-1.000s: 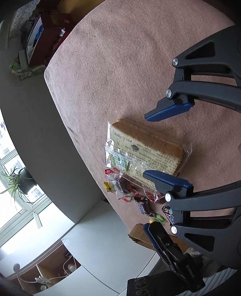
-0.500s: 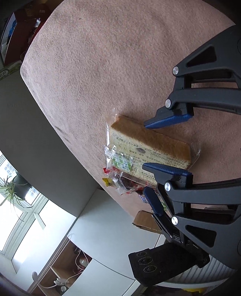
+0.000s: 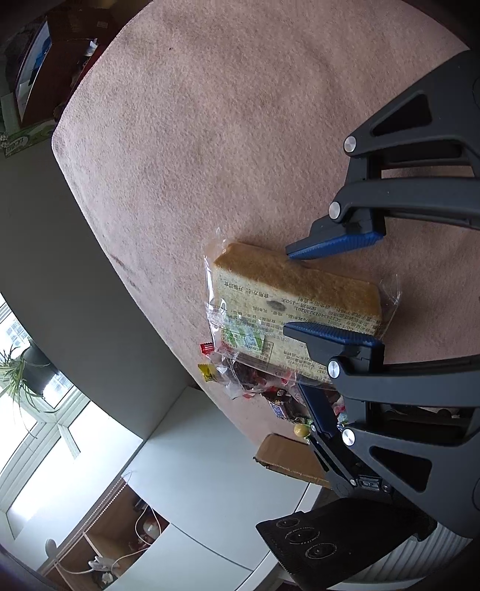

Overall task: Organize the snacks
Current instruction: 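Move the right tool to the wrapped bread loaf and close on it, then lift the bread loaf with the right tool and lower it into the cardboard box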

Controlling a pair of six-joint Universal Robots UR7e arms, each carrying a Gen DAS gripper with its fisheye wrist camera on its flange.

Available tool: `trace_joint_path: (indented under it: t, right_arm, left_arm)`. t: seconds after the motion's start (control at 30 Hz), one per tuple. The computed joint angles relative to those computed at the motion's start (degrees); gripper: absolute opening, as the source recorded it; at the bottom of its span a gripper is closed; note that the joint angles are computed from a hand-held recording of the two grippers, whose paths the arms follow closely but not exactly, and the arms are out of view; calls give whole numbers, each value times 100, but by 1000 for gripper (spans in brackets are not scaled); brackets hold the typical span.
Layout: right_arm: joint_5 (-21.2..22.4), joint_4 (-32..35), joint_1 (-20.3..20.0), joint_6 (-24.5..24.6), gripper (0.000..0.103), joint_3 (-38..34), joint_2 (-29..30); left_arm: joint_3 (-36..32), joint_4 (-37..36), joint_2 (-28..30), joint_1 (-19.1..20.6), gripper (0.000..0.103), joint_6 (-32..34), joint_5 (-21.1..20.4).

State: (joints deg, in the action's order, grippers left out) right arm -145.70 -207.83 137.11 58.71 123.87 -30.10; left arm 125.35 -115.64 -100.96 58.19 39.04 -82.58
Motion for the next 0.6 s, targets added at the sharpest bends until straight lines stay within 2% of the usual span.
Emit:
trace_joint_path:
  t: [0.1,0.33,0.6]
  right_arm:
    - [-84,303,54,86,38,-52,-21]
    - [21,307,119,-88,38,-107,36]
    - [-246,893,274,8,38,-337,20]
  left_arm:
    - [-41,-16,78,47,70,-88,21]
    - [-159,250,163,176,70,-173,-199]
    - [-76,366,-19,84,69,-185,-253]
